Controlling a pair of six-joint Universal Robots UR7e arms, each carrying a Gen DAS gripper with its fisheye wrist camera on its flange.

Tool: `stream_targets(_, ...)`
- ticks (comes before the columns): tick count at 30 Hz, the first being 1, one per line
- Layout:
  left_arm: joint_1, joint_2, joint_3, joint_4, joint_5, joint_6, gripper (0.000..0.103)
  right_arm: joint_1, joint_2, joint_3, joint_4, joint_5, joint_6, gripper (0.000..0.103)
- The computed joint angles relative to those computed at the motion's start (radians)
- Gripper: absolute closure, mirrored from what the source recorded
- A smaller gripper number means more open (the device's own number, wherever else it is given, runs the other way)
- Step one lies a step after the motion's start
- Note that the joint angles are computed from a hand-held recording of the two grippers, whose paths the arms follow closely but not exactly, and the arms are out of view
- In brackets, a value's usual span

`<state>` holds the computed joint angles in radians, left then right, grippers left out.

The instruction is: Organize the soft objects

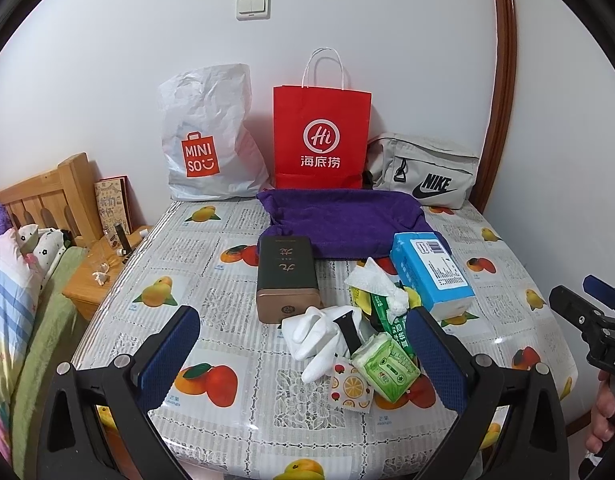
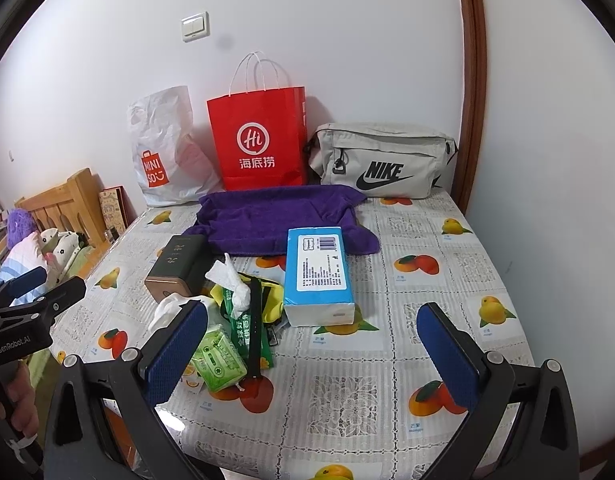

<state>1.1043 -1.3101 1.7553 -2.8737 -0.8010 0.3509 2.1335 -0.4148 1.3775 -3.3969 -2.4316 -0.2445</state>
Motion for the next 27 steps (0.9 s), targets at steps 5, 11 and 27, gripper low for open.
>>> stream_targets(5, 0.000, 0.001, -0.002, 0.003, -0.001, -0.001, 0.000, 0.002, 0.002, -0.001, -0.004, 0.000, -0.004, 0.000)
stream_targets(11, 0.002, 0.001, 0.000, -0.005, -0.005, 0.002, 0.000, 0.003, 0.003, -0.003, -0.002, 0.002, -0.006, 0.000)
stream_targets(27, 0.001, -0.002, 0.002, -0.006, -0.005, 0.002, 0.000, 0.008, 0.006, -0.003, -0.011, -0.002, -0.007, 0.000)
